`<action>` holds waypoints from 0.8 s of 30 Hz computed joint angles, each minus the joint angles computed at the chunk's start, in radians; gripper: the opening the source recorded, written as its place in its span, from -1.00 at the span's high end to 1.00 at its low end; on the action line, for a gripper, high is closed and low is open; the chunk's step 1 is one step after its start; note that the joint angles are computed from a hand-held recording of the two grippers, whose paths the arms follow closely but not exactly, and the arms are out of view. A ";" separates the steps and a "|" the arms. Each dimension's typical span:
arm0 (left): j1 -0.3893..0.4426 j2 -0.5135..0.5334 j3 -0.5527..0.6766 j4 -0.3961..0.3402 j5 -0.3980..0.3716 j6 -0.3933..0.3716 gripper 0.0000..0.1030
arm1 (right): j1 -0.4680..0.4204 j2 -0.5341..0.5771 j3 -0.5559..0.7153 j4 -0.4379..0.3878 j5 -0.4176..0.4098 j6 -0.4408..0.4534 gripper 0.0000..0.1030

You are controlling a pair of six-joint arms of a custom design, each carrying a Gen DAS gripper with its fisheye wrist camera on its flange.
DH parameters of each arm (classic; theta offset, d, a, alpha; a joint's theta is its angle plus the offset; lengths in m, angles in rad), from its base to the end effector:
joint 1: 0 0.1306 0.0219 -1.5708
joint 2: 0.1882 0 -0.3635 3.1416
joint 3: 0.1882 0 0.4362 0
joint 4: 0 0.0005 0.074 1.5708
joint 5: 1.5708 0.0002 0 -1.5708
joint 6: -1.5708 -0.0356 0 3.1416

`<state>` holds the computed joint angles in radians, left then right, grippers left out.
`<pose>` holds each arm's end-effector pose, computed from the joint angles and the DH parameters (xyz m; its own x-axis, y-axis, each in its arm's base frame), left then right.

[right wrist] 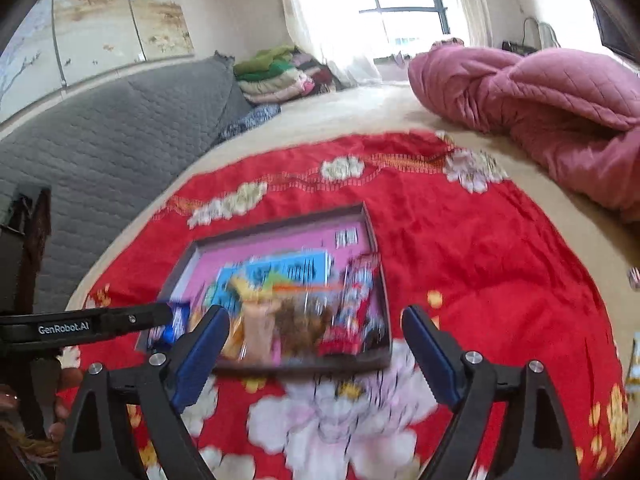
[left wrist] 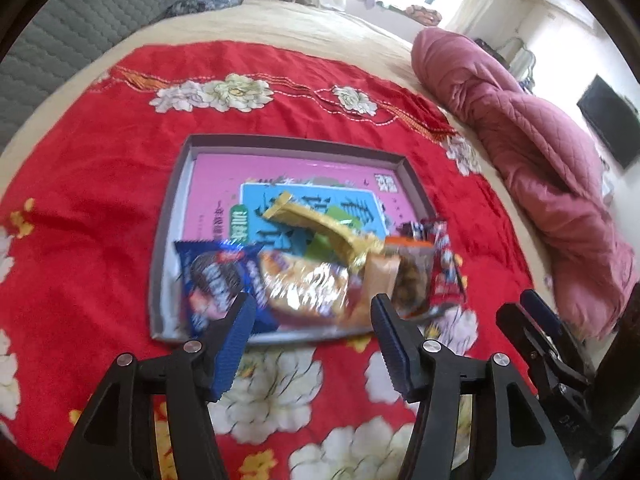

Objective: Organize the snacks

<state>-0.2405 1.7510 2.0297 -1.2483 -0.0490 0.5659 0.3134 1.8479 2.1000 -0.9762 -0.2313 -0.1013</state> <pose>0.6160 -0.1498 0.4993 -0.7892 -0.3578 -0.4991 -0.2513 0.9297 -0.2692 0.6528 0.2196 0.4921 -0.6738 -0.1149 -0.7299 -0.3973 0.8892 0.2268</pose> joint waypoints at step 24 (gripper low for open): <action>-0.081 -0.158 -0.213 -0.025 -0.068 0.034 -0.22 | 0.041 -0.134 -0.181 -0.062 0.181 0.069 -0.76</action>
